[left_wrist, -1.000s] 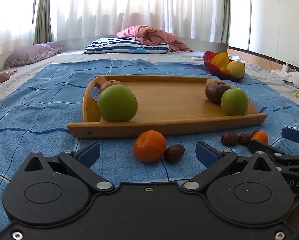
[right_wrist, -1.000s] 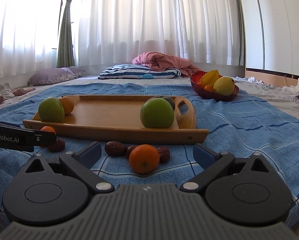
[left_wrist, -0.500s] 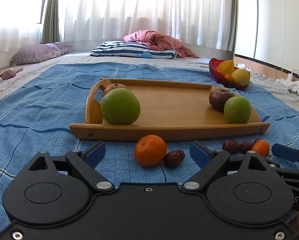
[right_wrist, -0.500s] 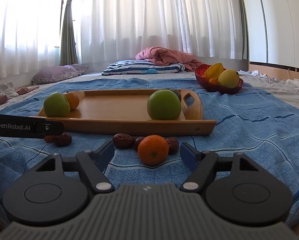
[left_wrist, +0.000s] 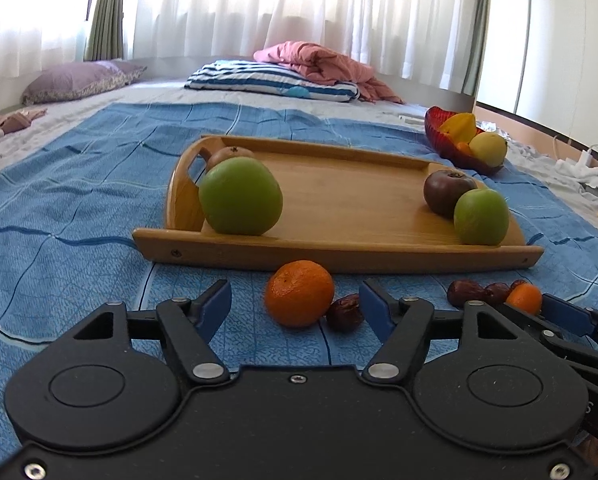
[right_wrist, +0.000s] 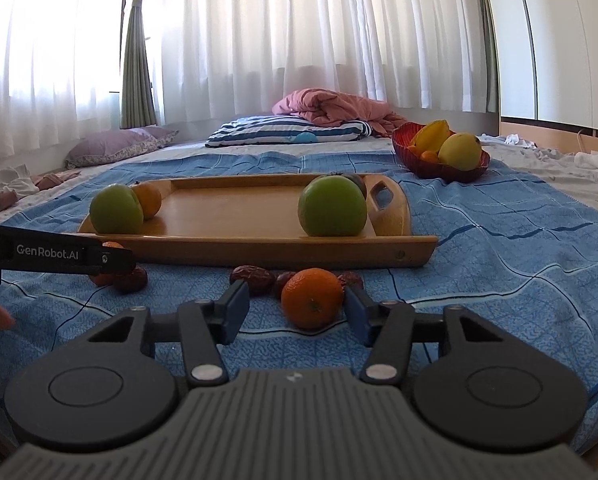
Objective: Organize fruits
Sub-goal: 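Close the left tool on a tangerine while the right tool grips another tangerine, then lift and carry both tangerines over the wooden tray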
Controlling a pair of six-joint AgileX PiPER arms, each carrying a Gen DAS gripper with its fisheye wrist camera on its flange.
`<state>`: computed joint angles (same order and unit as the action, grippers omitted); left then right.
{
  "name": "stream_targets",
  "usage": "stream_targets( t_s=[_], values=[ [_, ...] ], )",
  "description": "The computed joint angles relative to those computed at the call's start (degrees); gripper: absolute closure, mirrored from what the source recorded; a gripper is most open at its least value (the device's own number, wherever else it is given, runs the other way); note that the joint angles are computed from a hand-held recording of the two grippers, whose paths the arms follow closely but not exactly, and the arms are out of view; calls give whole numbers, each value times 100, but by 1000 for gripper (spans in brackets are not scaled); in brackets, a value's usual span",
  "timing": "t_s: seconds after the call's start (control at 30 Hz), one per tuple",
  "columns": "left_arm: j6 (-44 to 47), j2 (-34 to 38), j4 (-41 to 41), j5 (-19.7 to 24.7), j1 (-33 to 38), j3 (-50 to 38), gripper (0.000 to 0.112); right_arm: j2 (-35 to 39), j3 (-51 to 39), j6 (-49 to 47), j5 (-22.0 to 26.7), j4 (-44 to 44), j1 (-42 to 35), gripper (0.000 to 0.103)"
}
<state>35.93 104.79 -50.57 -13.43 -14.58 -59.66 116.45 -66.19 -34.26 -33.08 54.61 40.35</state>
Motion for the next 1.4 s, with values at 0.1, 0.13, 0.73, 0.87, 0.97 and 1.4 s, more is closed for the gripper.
stream_targets(
  t_s=[0.1,0.13,0.73,0.87,0.97,1.4],
  values=[
    [-145,25,82,93,38,-44,47,8,-18,-72,-10,34,8,45],
    [-77,33,1,105,36,-61,47,4,-18,-97,-18,58,10,45],
    [-368,68,93,184,9,-128,66,80,-177,-446,82,450,-24,55],
    [-241,29,-40,111,-36,-73,67,121,-230,-490,45,547,-5,62],
    [-115,8,-136,-29,-99,-10,66,119,-228,-453,43,557,-11,63],
    [533,23,-591,-815,-398,88,76,26,-110,-190,-31,380,-4,65]
  ],
)
